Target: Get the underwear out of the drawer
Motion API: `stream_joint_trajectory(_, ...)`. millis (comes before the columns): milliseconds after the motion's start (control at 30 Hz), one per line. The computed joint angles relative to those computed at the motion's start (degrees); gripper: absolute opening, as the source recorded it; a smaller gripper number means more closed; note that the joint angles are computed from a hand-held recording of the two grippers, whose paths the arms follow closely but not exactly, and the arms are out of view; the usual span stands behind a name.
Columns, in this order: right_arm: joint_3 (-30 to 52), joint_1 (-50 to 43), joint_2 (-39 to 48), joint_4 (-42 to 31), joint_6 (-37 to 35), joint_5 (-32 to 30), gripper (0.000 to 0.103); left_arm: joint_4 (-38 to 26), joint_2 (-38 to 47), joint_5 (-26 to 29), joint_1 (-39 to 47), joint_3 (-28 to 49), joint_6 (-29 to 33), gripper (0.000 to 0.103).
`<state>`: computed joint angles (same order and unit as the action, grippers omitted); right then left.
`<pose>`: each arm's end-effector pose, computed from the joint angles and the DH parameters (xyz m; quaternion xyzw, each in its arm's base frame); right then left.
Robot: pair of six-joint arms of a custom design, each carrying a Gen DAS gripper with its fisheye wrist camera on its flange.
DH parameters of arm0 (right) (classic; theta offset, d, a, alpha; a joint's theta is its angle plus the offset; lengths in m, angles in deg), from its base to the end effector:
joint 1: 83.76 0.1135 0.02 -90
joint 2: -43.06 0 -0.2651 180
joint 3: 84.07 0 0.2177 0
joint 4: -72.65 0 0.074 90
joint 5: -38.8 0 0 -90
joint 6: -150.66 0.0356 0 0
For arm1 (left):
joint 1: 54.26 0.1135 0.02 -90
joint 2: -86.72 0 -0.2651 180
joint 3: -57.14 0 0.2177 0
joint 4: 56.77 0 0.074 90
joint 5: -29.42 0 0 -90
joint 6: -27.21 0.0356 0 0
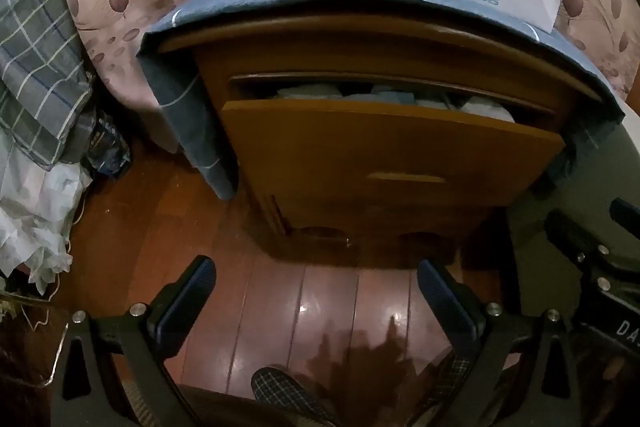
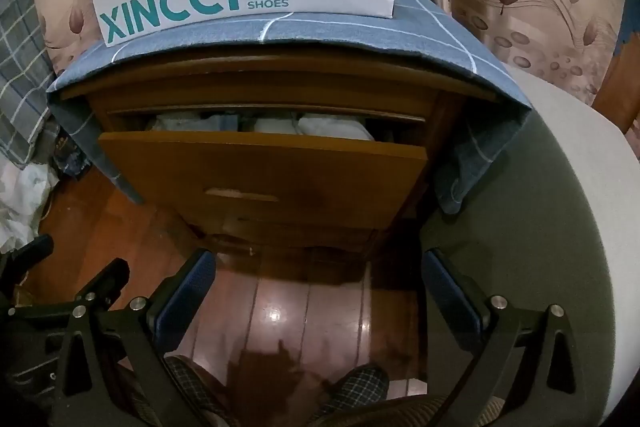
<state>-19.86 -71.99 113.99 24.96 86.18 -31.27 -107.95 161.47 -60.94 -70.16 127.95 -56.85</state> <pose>0.2101 0.0314 0.2512 0.1648 0.9247 -0.0599 0.3379 0.2214 -0.0628 0.2644 0.1798 0.9369 -0.0230 0.2988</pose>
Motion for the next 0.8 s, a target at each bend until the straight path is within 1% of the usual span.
stream_joint_trajectory(133, 1.4, 1.9, 0.9, -1.3, 1.5, 1.3, 0.102, 0.3, -1.5, -1.7, -1.5, -1.1, -0.3, 0.103)
stream_joint_trajectory(167, 1.7, 2.4, 1.2, -1.5, 1.9, 1.6, 0.102, 0.2, -0.7, -2.0, -1.8, -1.3, -1.0, 0.103)
stream_joint_trajectory(200, 0.3, 0.1, -0.1, -0.3, 0.3, -0.2, 0.102, 0.3, -0.2, -2.2, -2.4, -1.5, -1.7, 0.103)
stream_joint_trajectory(300, 0.2, 0.1, -0.2, -0.1, 0.3, -0.1, 0.102, 0.7, -0.6, -3.4, -4.2, -2.3, -3.1, 0.103)
stream_joint_trajectory(333, 0.3, 0.1, 0.0, -0.2, 0.3, -0.1, 0.102, 0.8, -0.8, -3.2, -4.5, -2.6, -3.1, 0.103)
stream_joint_trajectory(400, 0.6, 0.2, 0.2, -0.2, 0.4, 0.0, 0.102, -0.6, 0.6, -0.4, -0.4, 0.0, -0.7, 0.103)
stream_joint_trajectory(800, -0.5, -0.5, -0.8, 0.5, 0.0, -0.5, 0.102, -0.8, 1.3, 0.1, 0.5, 0.7, 0.0, 0.103)
